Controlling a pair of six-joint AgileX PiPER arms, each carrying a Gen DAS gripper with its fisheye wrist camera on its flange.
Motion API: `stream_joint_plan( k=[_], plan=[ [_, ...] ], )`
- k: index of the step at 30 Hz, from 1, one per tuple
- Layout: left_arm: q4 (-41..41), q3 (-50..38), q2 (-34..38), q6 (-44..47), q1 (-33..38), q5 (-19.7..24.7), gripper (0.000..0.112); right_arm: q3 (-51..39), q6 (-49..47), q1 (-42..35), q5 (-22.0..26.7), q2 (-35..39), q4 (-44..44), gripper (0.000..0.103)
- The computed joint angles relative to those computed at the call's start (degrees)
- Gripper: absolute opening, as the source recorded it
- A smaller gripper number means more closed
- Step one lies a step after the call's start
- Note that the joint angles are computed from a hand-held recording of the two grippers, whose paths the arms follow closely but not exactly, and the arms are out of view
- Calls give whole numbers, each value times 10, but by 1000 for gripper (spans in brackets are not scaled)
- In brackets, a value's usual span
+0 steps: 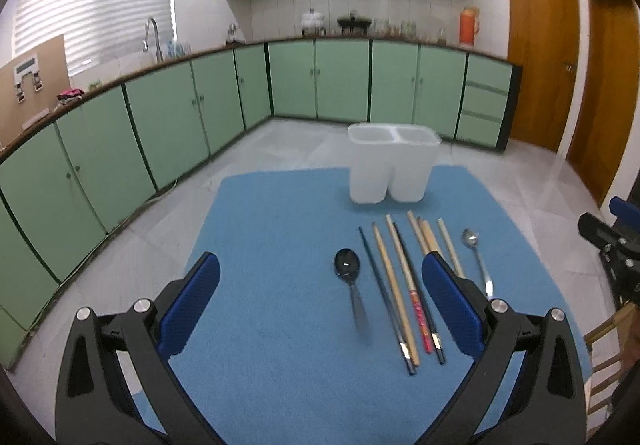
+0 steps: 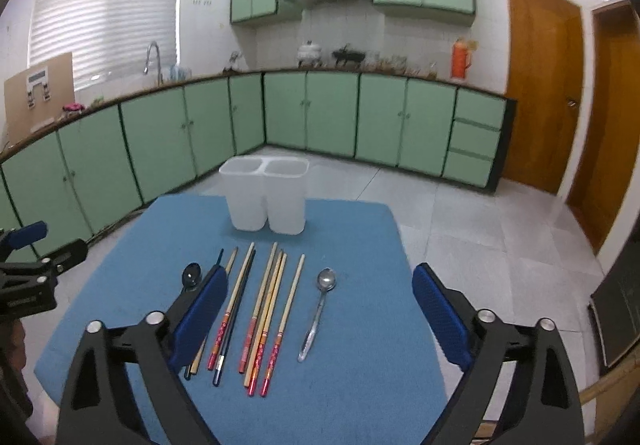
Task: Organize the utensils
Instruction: 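Move left tool to the black spoon while right tool moves to the silver spoon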
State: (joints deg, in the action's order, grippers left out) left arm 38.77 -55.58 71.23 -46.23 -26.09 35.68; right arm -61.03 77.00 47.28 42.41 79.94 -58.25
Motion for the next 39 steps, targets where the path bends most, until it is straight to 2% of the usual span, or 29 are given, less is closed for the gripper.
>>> stream_joint_plan(
  k=[2,4,7,9,12,17,23,26,29,35,39],
  plan=[
    [-68,-44,49,78,36,-2,98,-25,-69,-46,-41,22,62,82],
    [-128,-77,90,139,63,-7,98,-66,-181,-99,-77,58,167,76],
    [-202,-145,167,213,90,14,98,-136,-353,-157,-84,119,335,66],
    [-241,-192,220,252,101,37,98,-196,-466,-196,-59,171,450,60],
    [-319,-270,301,320,123,80,98,-280,-556,-239,1,245,540,53],
    [-341,-369,395,339,131,138,97,-389,-605,-272,80,348,589,43],
    [-332,-436,449,328,123,192,96,-475,-619,-281,136,427,618,43],
    [-333,-462,470,330,122,208,91,-501,-619,-282,155,449,624,43],
    [-341,-480,486,333,124,222,81,-528,-620,-285,172,470,629,42],
    [-348,-509,508,333,123,242,79,-589,-617,-292,206,511,639,41],
    [-359,-531,527,338,123,253,72,-621,-617,-297,227,530,644,41]
  ],
)
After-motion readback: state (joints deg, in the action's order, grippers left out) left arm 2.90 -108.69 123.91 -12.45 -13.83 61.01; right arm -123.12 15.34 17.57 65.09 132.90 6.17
